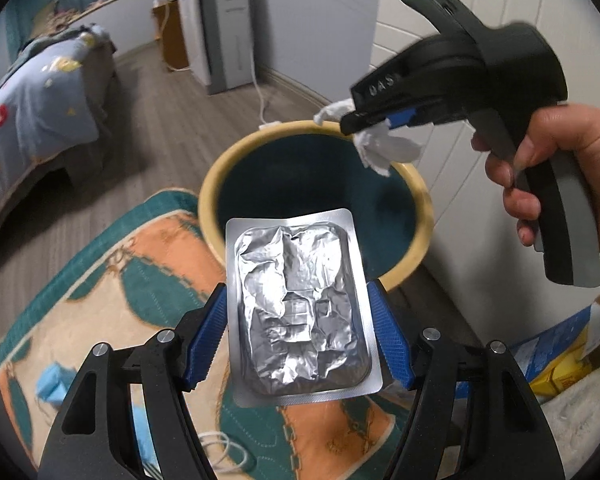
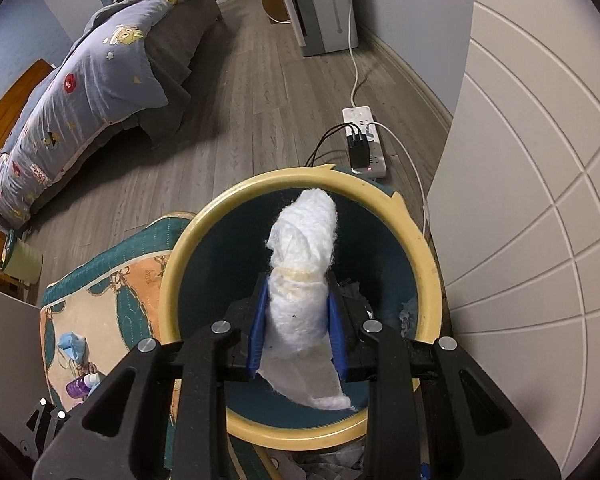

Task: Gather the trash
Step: 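Carry the tissue and foil pack over the bin with both tools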

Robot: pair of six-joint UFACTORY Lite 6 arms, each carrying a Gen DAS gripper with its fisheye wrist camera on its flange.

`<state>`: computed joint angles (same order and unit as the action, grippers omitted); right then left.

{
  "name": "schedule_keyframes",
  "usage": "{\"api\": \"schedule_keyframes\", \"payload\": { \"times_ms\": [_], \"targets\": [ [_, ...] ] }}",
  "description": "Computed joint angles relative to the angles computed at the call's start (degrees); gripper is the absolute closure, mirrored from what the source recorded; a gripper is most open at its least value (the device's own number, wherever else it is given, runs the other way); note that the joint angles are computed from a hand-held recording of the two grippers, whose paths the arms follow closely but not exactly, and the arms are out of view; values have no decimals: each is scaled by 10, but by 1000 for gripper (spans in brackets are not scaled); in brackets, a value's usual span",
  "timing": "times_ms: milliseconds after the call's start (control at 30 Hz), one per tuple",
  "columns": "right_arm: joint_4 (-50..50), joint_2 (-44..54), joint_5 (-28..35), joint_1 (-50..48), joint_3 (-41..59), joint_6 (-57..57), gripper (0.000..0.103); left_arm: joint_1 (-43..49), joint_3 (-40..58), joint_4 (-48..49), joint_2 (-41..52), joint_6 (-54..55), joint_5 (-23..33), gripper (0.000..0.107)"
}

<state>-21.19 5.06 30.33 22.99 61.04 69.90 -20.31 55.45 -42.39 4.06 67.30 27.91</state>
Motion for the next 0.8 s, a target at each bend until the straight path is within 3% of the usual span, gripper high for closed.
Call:
{"api": "schedule_keyframes", "payload": {
  "times_ms": [400, 700, 800],
  "targets": [
    [65, -26, -39, -49, -83, 0, 76, -73, 141, 106, 163, -151, -45, 37],
    [69, -22, -57, -57, -88, 15, 76, -82, 213, 88, 225, -156, -75, 36],
    [58, -6, -66, -50, -72, 20, 76, -68, 223, 39, 233, -110, -78, 24]
  ]
}}
